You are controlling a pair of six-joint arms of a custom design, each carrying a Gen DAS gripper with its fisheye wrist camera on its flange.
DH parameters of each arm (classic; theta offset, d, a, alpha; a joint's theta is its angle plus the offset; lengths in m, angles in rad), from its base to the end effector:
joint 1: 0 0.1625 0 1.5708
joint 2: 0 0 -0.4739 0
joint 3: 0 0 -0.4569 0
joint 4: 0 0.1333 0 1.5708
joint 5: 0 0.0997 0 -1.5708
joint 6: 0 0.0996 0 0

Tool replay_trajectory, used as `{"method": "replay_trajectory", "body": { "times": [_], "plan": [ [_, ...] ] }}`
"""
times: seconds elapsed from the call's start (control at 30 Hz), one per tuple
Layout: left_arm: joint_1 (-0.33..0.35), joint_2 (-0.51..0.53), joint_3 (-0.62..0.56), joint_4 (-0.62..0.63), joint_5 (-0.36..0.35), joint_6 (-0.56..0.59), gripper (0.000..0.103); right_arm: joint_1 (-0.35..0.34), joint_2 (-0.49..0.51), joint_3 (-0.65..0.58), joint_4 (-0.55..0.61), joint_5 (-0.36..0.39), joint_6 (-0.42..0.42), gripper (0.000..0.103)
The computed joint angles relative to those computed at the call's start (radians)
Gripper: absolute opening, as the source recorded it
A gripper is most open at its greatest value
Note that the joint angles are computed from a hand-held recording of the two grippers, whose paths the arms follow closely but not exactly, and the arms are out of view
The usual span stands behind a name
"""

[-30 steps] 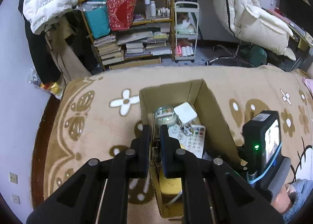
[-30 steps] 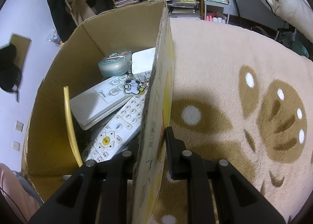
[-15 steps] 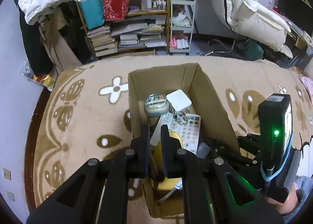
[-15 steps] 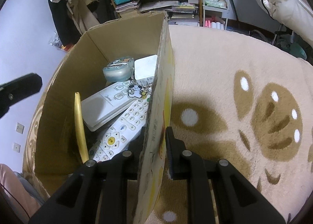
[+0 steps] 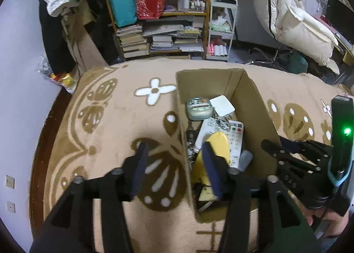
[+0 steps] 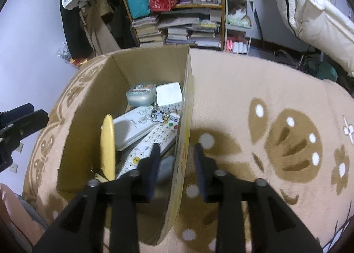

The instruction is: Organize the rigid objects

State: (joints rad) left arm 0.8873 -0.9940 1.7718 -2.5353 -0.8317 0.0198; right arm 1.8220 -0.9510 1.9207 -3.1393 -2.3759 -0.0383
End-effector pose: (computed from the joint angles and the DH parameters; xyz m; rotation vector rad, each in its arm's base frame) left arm -0.2839 -0.6659 0.1853 0.7606 2.3309 -0.5261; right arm 0.2224 -0.6191 0.1706 0.0324 -2.3039 0.8045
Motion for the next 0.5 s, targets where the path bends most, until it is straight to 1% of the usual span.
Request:
{"method": "replay_trajectory", "body": {
  "times": [0.07, 0.13, 0.17, 0.23, 0.27, 0.3, 0.33, 0.37, 0.43, 0.47, 0.5],
  "plan": [
    [-0.004, -0.019, 0.02, -0.028, 0.005, 0.013, 0.062, 0.015, -0.006, 0.005, -0.011, -0.009, -0.005, 0.046],
    [-0.009, -0.037, 0.036, -0.046, 0.008, 0.015, 0.075, 0.03, -0.007, 0.005, -0.019, -0.019, -0.008, 0.06],
    [-0.011, -0.044, 0.042, -0.049, 0.009, 0.013, 0.078, 0.037, -0.006, 0.004, -0.03, -0.022, -0.013, 0.063],
    [-0.015, -0.068, 0.065, -0.078, 0.008, 0.023, 0.09, 0.052, -0.009, 0.008, -0.051, -0.024, -0.02, 0.072],
    [-0.018, -0.076, 0.073, -0.092, 0.008, 0.031, 0.092, 0.057, -0.01, 0.01, -0.058, -0.023, -0.022, 0.075],
    [-0.021, -0.089, 0.088, -0.118, 0.013, 0.045, 0.099, 0.066, -0.013, 0.012, -0.067, -0.019, -0.024, 0.081],
    [-0.023, -0.096, 0.097, -0.134, 0.018, 0.052, 0.102, 0.072, -0.013, 0.012, -0.08, -0.015, -0.029, 0.088],
    [-0.027, -0.107, 0.111, -0.163, 0.03, 0.066, 0.102, 0.076, -0.011, 0.014, -0.093, -0.012, -0.034, 0.09],
    [-0.032, -0.121, 0.127, -0.185, 0.049, 0.072, 0.102, 0.092, -0.01, 0.02, -0.128, -0.011, -0.049, 0.095],
    [-0.034, -0.128, 0.131, -0.18, 0.059, 0.067, 0.102, 0.101, -0.009, 0.021, -0.142, -0.016, -0.056, 0.097],
    [-0.035, -0.137, 0.134, -0.166, 0.071, 0.056, 0.102, 0.113, -0.005, 0.022, -0.167, -0.028, -0.067, 0.101]
  ]
}}
